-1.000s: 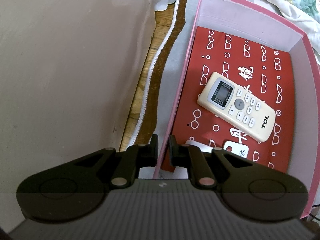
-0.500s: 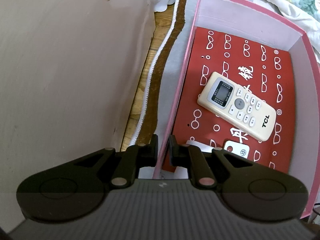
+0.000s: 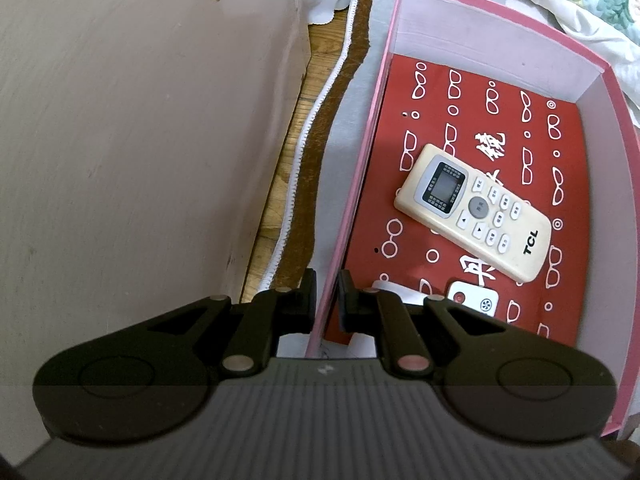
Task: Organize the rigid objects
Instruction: 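Lower the white remote into the pink box and open the right gripper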
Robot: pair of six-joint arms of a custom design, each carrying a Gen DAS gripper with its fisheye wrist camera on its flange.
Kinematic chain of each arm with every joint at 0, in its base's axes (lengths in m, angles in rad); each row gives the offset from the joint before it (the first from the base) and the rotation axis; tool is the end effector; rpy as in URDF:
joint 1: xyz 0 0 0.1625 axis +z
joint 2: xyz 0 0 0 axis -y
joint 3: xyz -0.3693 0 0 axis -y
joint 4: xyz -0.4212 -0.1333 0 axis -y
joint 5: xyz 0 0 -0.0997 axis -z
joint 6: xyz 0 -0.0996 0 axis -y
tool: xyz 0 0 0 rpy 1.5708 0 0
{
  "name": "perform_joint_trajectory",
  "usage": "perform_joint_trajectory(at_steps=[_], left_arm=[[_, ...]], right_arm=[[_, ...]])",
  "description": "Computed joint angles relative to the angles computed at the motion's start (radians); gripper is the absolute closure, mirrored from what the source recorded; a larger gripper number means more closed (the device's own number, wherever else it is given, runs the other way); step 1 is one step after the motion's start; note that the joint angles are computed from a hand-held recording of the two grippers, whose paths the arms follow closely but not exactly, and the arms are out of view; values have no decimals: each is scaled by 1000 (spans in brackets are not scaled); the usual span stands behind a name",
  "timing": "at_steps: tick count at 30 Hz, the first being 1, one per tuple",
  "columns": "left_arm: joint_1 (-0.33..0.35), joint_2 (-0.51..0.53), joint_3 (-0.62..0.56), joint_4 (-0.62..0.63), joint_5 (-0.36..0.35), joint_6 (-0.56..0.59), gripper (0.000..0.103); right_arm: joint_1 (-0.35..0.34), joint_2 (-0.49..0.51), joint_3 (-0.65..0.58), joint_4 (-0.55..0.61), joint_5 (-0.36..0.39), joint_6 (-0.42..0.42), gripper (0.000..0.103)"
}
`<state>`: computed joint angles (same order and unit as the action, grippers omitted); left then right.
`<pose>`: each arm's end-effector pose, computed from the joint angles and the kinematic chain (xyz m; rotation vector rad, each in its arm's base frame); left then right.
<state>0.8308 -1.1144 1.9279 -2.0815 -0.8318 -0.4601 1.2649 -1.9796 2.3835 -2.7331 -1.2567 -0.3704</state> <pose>-0.2062 -0.5230 0.0879 0.4674 2.3180 -0.2190 0.0426 -0.4099 0.3356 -0.2720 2.8466 -1.2228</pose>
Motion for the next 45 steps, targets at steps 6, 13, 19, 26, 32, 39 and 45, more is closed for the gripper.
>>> perform_joint_trajectory(at_steps=[6, 13, 19, 26, 32, 39, 45], left_arm=[[-5, 2, 2, 4, 11, 15, 93], [-3, 1, 2, -3, 5, 22, 93], [-1, 1, 1, -3, 4, 28, 93], [1, -1, 7, -11, 4, 22, 93], [3, 1, 4, -6, 3, 20, 93], [2, 7, 0, 0, 7, 20, 93], [1, 9, -1, 1, 8, 18, 93]], right_arm=[[134, 122, -59, 62, -114, 29, 82], [210, 259, -81, 78, -240, 73, 82], [256, 302, -86, 94, -383, 123, 82], [290, 366, -103, 95, -481, 214, 82], [348, 401, -84, -4, -605, 188, 82], [422, 428, -89, -85, -787, 76, 66], [431, 386, -82, -155, -789, -21, 58]])
